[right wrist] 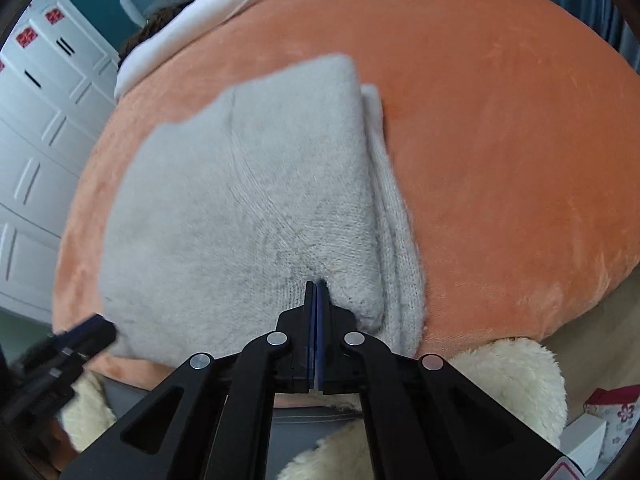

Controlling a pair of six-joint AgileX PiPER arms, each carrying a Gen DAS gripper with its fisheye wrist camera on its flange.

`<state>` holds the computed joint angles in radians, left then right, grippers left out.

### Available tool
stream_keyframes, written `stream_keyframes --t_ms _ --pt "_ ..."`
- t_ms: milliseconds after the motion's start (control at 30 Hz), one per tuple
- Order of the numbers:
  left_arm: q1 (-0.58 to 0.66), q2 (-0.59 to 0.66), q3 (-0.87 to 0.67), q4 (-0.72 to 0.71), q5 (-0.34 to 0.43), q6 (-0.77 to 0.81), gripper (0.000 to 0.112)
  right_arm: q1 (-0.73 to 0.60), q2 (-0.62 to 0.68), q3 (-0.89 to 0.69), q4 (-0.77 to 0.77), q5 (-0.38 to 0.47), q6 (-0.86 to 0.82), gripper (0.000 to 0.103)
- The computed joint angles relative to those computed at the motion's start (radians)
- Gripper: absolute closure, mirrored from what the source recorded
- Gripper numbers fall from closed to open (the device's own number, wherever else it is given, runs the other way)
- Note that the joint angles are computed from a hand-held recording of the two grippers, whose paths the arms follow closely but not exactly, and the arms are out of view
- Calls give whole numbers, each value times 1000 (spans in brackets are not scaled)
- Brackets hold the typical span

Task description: Fold small clothes

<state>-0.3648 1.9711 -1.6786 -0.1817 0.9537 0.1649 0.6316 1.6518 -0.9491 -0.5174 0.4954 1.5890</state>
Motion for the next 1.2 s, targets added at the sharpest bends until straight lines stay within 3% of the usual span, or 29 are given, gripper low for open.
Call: stream_keyframes --t_ms 67,100,133,200,267,467,500,533,633,767,833,900,967,1000,1100,1167,1200 --pt "-15 1 -11 10 2 -13 71 10 -54 24 -80 3 88 97" --pt "-22 6 -18 24 3 -26 67 16 -75 40 -130 12 140 89" --pt "-30 11 -26 36 5 -39 66 29 -85 47 -179 42 193 72" --pt "-45 23 -44 61 14 -68 63 53 -87 42 -212 116 234 55" --pt "-56 31 -58 76 24 -86 61 52 -93 53 -209 117 229 52" --pt "-82 29 -55 123 24 -116 56 13 -55 103 -168 -47 204 53" --pt "-85 32 -59 131 29 -123 55 11 -37 87 -145 -32 171 64" --pt "-86 33 -59 137 31 -126 55 18 -21 58 -138 10 143 82" --pt "-88 33 -60 148 36 -137 55 57 -80 41 -252 51 200 88" --pt "-67 17 -44 135 21 -136 50 120 -270 59 -505 88 402 90" --pt "-60 11 -36 135 6 -142 46 119 -257 55 -479 127 358 89" --pt "-58 31 -53 142 20 -154 46 25 -128 77 -306 60 205 89" --pt "-52 49 -69 121 38 -147 46 -66 -29 157 -223 -118 183 87" --pt "-48 51 -73 111 42 -138 46 -77 -39 183 -242 -162 232 85" --pt "-20 57 -90 56 36 -103 41 -69 -133 202 -319 -148 333 70" --pt "14 86 -139 -29 56 -78 34 -68 -152 175 -306 -111 303 56" --pt "23 109 -176 -50 72 -83 31 -78 -152 161 -289 -107 270 43"
